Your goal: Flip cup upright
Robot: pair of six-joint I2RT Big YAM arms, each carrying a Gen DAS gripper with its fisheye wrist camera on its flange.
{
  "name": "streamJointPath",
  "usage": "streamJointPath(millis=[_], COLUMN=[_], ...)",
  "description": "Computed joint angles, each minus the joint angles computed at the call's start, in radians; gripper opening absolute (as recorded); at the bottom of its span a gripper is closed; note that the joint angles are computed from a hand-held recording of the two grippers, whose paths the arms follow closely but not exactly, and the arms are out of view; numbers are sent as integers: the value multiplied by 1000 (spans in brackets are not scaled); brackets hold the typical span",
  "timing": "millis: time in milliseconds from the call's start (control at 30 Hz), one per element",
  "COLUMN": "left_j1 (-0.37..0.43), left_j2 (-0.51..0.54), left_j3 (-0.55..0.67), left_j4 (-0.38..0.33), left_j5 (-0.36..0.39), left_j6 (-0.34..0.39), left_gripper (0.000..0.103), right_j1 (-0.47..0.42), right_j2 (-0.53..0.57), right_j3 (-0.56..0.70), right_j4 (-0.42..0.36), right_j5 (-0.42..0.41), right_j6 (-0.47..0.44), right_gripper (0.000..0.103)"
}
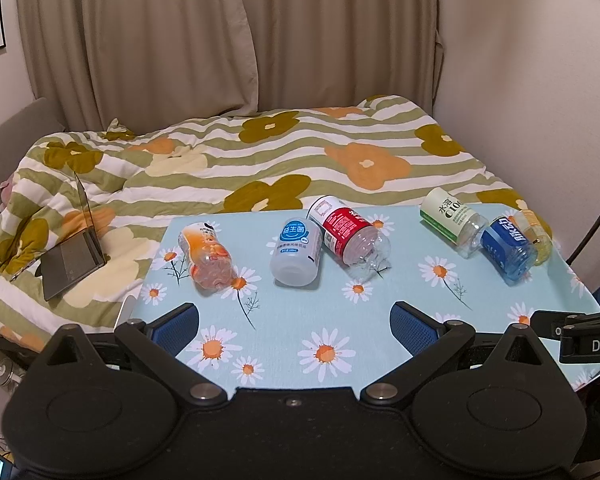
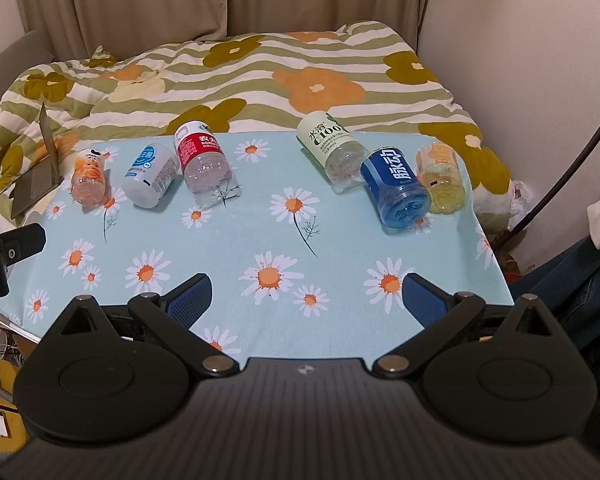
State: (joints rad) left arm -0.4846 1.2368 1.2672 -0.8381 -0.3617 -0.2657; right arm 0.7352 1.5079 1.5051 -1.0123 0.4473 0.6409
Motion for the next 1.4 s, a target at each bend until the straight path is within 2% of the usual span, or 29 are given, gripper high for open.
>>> streamJointPath(millis=[133, 333, 500, 633, 800, 900, 1233, 1400], left_j1=[1, -1, 7, 25, 71, 104, 183, 210], left_j2=[11, 45, 88, 135, 217, 289, 530, 630], left_j3=[9, 64, 117, 159, 225, 280, 487, 585], left_j4=[-8, -48, -64, -55, -49, -61, -176, -242], left_j5=[2, -16, -28, -30, 35, 94, 250, 306], left_j6=[-3, -17, -10, 24, 104, 150, 259, 316], left_gripper=[103, 103, 103, 103, 103, 103, 103, 98], right_j1=[0, -32, -73, -99, -119, -118, -130, -133], right_j2=[1, -13, -18, 1, 39, 81, 233, 297], right_j3=[-3, -7, -14, -17, 7, 43, 192, 255], right_j4=[1, 9, 54, 82, 94, 72, -37, -84], right_j5=[-4, -53, -123, -156, -190, -171, -158, -161], right_j6=[-2, -54, -156, -196, -168, -149, 17, 91], right_gripper=[103, 103, 103, 103, 103, 103, 103, 103])
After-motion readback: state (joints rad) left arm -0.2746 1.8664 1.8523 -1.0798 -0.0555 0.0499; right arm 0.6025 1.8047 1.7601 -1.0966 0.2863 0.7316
